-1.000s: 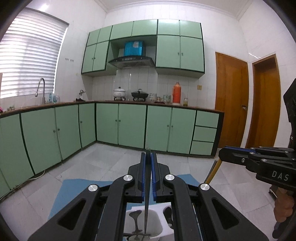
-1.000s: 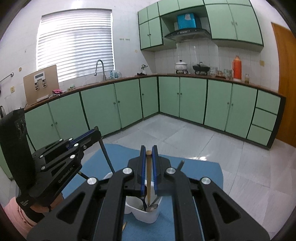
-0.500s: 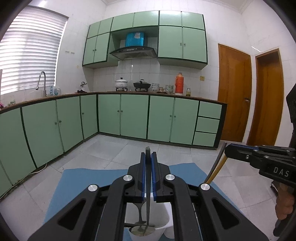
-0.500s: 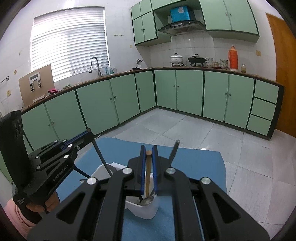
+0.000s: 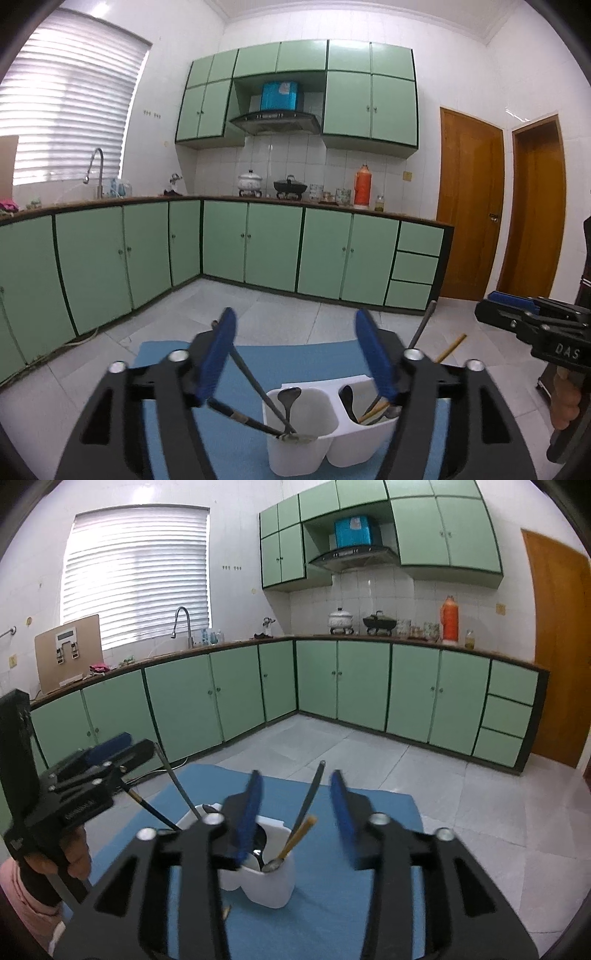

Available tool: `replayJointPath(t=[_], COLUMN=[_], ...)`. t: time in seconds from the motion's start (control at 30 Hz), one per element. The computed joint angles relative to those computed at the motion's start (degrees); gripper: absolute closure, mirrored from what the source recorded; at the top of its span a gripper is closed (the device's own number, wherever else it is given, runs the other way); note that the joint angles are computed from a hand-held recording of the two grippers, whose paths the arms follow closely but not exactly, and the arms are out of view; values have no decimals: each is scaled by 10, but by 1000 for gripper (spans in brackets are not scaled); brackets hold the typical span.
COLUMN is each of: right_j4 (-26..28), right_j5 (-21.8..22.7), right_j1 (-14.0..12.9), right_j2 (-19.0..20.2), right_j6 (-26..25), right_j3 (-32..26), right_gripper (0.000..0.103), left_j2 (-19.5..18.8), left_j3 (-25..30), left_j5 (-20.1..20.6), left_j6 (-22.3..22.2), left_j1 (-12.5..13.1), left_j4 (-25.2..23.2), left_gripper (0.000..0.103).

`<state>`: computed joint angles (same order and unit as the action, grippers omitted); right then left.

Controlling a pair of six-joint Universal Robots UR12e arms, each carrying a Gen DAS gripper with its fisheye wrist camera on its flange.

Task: Organize utensils
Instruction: 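Open both tools to release the chopsticks in the holder, then withdraw both tools toward the last black and wooden chopsticks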

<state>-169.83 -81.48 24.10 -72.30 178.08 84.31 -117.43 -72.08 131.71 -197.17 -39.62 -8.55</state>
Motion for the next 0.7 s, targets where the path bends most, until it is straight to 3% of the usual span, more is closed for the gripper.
replayJointPath(t=[0.2,0.3,0.53,0.7], right_j4=[-46,-68,-106,-110], right_j5=[-9,-5,-16,-24], right_j1=[1,1,8,17], right_j2=[-28,-44,-75,-91], right_j6=[3,12,20,31], right_j3=[55,87,155,198], right_gripper=[26,20,14,10], left_j2=[14,23,47,60], left_j3=[-25,-45,-99,-133], left_j5=[23,44,66,83], left_j6=[11,15,-20,-64], left_j1=[-17,-31,-57,-75], left_j4=[32,38,11,-33], left_gripper=[17,13,8,7])
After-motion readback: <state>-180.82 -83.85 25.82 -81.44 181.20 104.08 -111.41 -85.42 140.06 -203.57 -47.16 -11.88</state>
